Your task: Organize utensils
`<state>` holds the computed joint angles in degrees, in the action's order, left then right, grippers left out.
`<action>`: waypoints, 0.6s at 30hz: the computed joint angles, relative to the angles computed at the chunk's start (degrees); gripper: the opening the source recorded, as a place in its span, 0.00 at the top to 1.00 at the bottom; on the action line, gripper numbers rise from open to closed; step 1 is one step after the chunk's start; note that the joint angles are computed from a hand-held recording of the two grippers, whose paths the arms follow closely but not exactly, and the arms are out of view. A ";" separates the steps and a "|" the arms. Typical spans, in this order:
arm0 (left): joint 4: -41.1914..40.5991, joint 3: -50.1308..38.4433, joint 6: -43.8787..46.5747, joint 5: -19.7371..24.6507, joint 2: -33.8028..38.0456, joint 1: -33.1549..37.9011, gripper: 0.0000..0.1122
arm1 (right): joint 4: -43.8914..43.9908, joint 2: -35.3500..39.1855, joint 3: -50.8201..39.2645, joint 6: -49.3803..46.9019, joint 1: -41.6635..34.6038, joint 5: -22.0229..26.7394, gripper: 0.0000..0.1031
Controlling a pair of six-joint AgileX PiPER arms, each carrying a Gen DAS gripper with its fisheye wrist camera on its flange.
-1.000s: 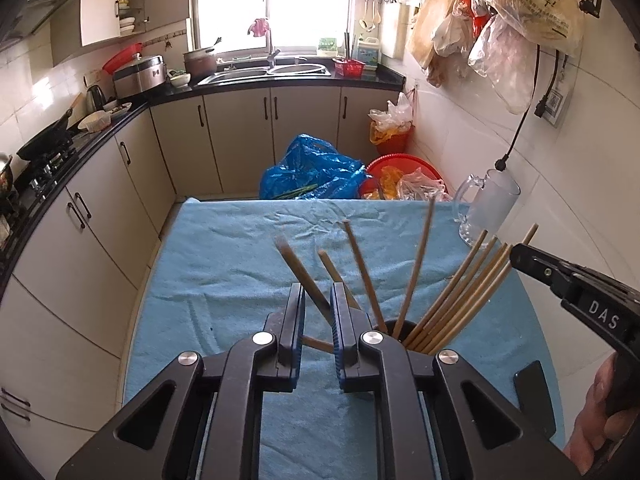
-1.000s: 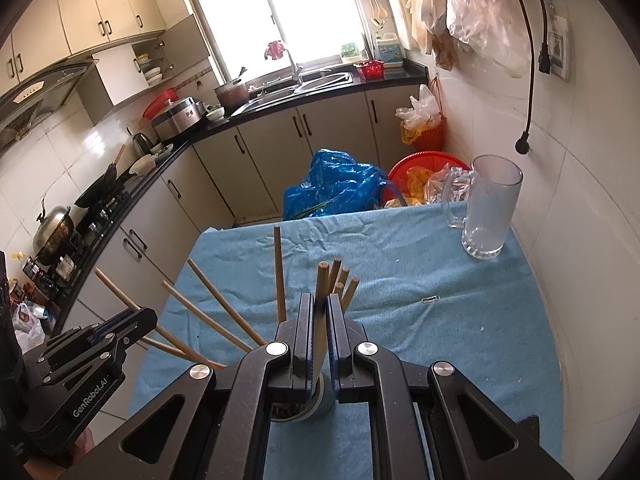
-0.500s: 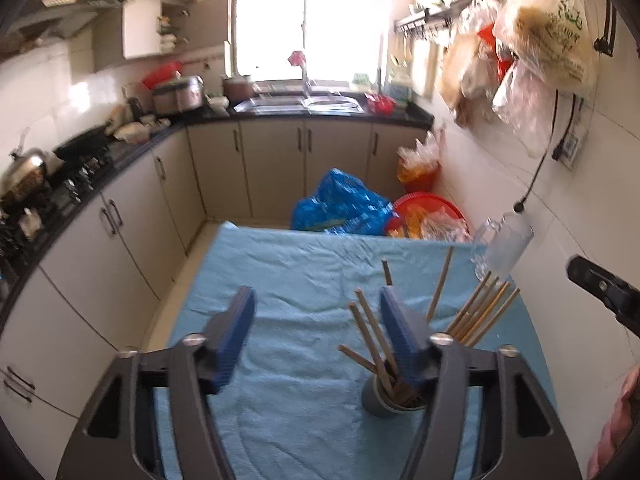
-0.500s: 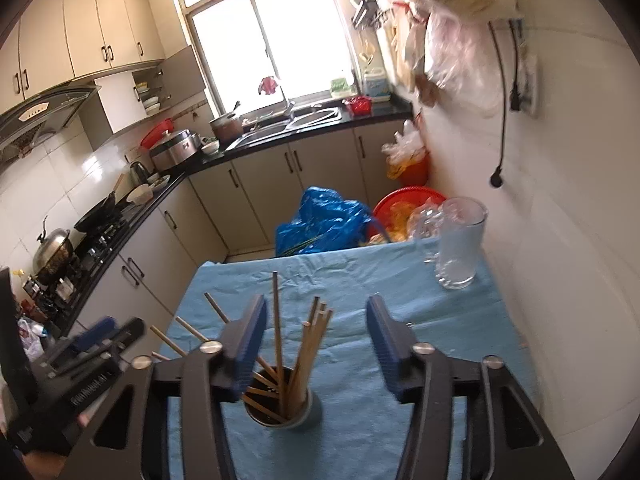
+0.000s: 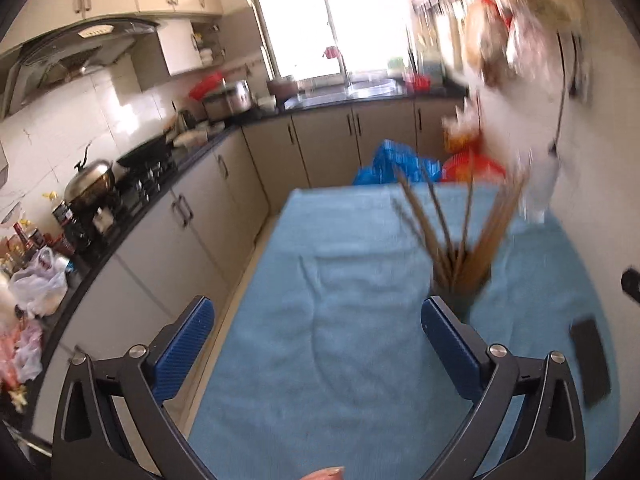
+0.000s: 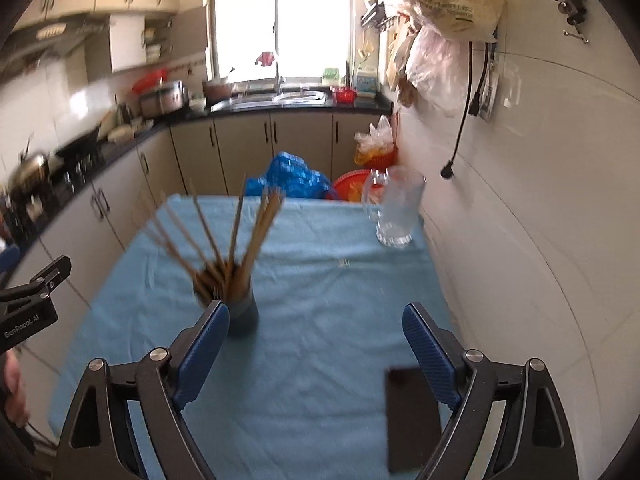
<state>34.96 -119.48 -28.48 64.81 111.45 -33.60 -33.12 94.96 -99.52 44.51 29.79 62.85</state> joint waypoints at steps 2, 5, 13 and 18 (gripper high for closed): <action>2.96 8.99 -4.97 -1.20 -4.58 -1.86 0.09 | 0.31 -1.79 3.67 0.12 0.97 -0.20 0.11; -2.92 18.88 -7.10 -5.47 -11.31 -1.17 0.09 | 1.18 -4.08 8.18 -0.66 2.51 -0.23 0.11; -2.79 28.48 -13.02 -6.65 -19.42 -1.93 0.09 | 3.41 -6.67 13.99 -1.28 6.28 0.46 0.11; -5.54 29.29 -9.19 -9.16 -19.99 -0.24 0.09 | -1.17 -6.31 11.68 2.86 10.49 4.64 0.11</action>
<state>29.42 -90.19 -37.67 55.65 91.46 -33.84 -34.28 88.65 -87.83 47.37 40.29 67.50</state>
